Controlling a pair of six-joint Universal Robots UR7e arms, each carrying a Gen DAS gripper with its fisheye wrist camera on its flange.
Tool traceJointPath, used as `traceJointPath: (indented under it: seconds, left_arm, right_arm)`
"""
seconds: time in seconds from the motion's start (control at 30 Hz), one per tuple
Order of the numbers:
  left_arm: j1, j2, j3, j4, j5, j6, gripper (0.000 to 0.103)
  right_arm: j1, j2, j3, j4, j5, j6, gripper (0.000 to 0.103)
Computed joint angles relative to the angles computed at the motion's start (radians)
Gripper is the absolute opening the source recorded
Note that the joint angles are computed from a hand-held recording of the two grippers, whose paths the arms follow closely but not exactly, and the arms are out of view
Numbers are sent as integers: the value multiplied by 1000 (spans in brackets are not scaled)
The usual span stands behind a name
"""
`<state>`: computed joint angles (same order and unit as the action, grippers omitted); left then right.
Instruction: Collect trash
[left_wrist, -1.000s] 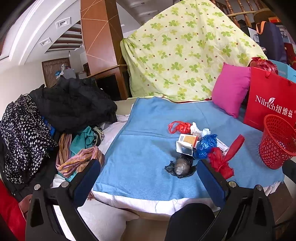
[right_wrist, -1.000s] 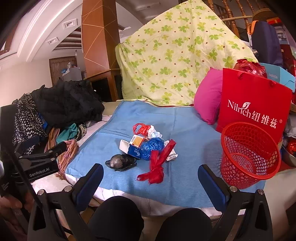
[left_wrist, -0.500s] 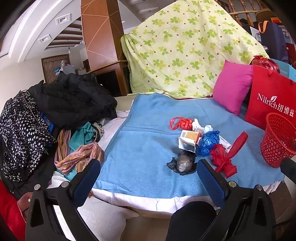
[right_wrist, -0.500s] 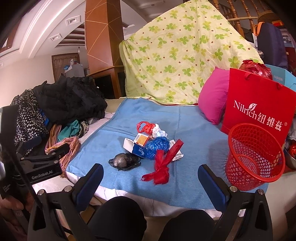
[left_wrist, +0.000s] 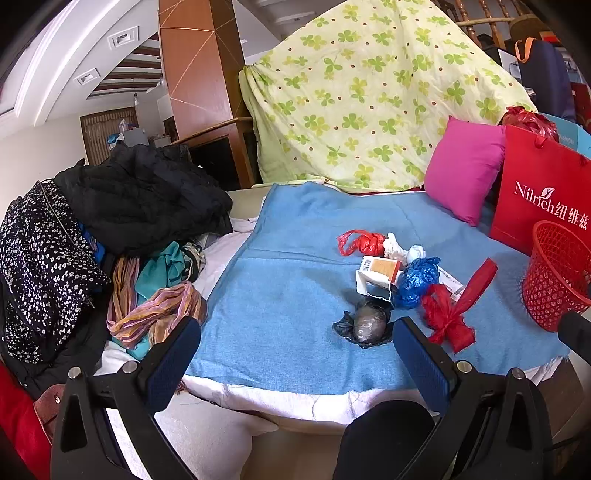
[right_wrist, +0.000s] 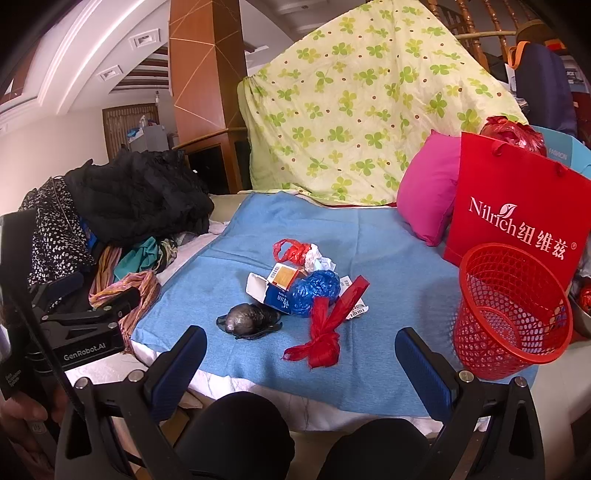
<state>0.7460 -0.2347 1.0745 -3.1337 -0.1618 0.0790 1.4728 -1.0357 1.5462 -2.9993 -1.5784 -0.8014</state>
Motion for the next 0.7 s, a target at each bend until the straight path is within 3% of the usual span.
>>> traceJointPath:
  seconds: [0.17, 0.43, 0.57, 0.7]
  left_arm:
    - [9, 0, -5, 39, -8, -27, 103]
    - [36, -6, -14, 165, -37, -125, 103]
    - [71, -34, 4, 334, -92, -277, 103]
    - [118, -44, -11, 499, -170, -410, 103]
  right_arm:
    - [-4, 15, -11, -16, 15, 0, 103]
    - [-6, 58, -72, 28, -34, -11, 103]
    - [-20, 103, -134, 94, -85, -3, 103]
    - [-48, 160, -207, 150, -80, 51, 103]
